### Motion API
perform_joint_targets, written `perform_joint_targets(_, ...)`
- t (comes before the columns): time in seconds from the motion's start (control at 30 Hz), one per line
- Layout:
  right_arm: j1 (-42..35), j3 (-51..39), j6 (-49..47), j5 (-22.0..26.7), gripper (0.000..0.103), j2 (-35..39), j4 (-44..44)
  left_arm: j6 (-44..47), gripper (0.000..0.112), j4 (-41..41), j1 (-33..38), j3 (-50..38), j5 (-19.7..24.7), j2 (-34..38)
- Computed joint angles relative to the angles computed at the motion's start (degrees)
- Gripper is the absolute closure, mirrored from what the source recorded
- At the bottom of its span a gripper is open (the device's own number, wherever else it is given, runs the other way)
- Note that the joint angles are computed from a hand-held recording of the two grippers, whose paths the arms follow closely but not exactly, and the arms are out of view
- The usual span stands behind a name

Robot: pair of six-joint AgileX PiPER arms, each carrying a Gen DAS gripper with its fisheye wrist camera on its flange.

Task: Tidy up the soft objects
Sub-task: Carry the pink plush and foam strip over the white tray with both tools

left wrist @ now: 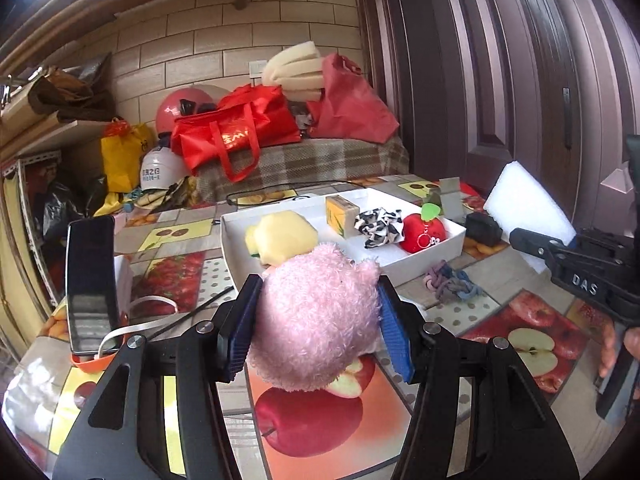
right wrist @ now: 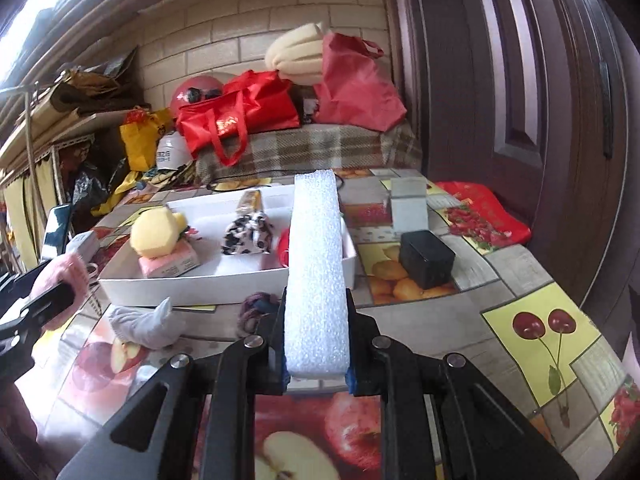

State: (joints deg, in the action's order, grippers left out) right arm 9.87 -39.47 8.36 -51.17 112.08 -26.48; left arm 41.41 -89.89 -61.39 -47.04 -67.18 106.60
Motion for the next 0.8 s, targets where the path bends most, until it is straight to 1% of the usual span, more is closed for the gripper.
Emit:
perform_joint_targets(0.03,0.9,1.5,-2.0,-1.7,0.084,-0.3,0.9,0.5,0.056,-0.7,-0.3,-0.6,-0.8,0.5)
perform_joint_targets(0.1,2.4,1.9,-2.7,-1.8,0.084,-0.5,0.5,0.9,0.056,-1.4,-0.4,-1.0,-1.3,0.9)
perform_joint_targets(0.17,3.6,0.7,-2.8,-0.1,0.084,-0.1,0.6,0.4,0.056,-1.4,0.2,-0.6,-0.5,0.5)
perform_joint_targets(0.23,4.0,-1.3,-1.3,2.2,0.084,0.5,0.0,-0.6,0.056,-0.9,1.6,0.0,1.4,-0.2)
perform_joint_targets(0.33,4.4,-3.5,0.8,4.8,0.084,1.2,-0.6,-1.2,0.056,0.4,3.8,0.4,3.0,-0.5)
perform_joint_targets(0.5,5.9,-5.1,0.1,6.6,0.084,2.0,0.8,0.5,0.056,2.6,7.5,-0.7,5.2,0.0)
perform_joint_targets(0.57,6.8,-5.7,-0.7,7.4,0.084,2.3,1.7,0.0,0.056,4.0,9.4,-0.4,6.8,-0.4)
perform_joint_targets(0.63,7.5,-7.1,-0.5,8.6,0.084,2.7,1.8,-1.2,0.056,5.8,11.6,0.4,9.3,-1.2)
perform_joint_targets(0.67,7.8,-7.8,-0.4,9.0,0.084,3.0,1.9,-1.9,0.056,6.8,13.0,0.8,11.2,-1.7)
perform_joint_targets(0.73,8.3,-9.7,1.0,10.8,0.084,3.6,0.9,-3.7,0.056,10.4,16.4,1.8,17.4,-3.0)
perform_joint_targets(0.8,8.0,-12.4,5.6,12.5,0.084,4.6,-4.0,-6.2,0.056,15.0,19.6,2.5,23.4,-4.0)
